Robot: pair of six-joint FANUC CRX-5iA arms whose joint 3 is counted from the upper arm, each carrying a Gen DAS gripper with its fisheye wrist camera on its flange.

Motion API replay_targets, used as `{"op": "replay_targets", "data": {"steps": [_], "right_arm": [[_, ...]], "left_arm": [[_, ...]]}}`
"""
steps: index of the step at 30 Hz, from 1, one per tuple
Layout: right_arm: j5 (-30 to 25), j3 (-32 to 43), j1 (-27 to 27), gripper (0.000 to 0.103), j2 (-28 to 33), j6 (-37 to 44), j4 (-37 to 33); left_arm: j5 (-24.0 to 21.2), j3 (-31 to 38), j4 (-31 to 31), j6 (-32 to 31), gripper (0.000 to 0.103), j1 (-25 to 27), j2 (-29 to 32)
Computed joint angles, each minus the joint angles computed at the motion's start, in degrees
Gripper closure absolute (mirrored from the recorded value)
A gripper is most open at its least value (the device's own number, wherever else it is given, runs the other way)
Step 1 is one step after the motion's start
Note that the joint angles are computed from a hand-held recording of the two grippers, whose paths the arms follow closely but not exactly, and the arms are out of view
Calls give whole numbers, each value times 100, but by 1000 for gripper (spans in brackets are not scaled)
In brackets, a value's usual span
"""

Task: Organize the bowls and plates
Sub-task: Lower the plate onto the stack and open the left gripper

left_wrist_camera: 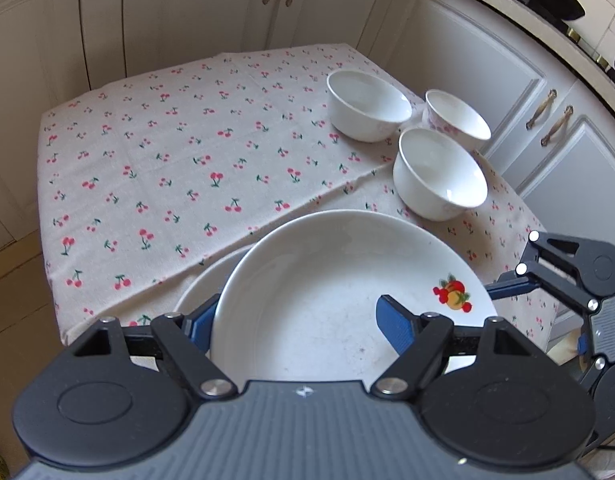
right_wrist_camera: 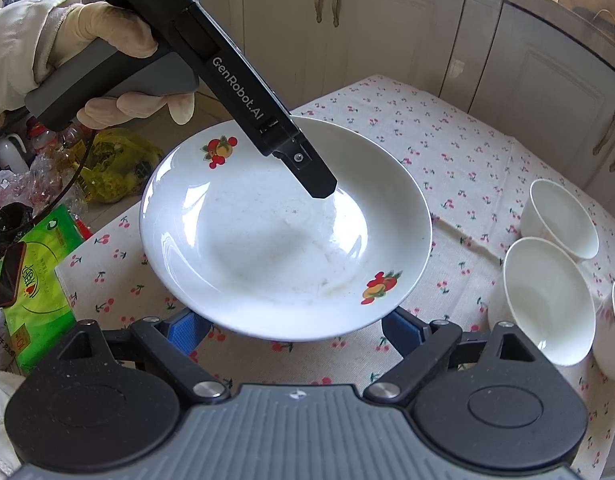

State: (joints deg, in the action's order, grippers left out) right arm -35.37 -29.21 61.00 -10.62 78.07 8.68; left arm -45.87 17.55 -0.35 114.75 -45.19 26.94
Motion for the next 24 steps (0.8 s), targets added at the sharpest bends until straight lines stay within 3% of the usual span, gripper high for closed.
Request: {"op": "replay_targets", "data": {"steps": [5, 24], "right_arm": [[5, -165, 167, 8, -126, -307, 321], [-54, -167, 246, 8, -145, -414, 396]], "left_arm": [[137, -138, 72, 28, 23, 15, -22], [63, -142, 79, -25, 23, 19, 89]]}}
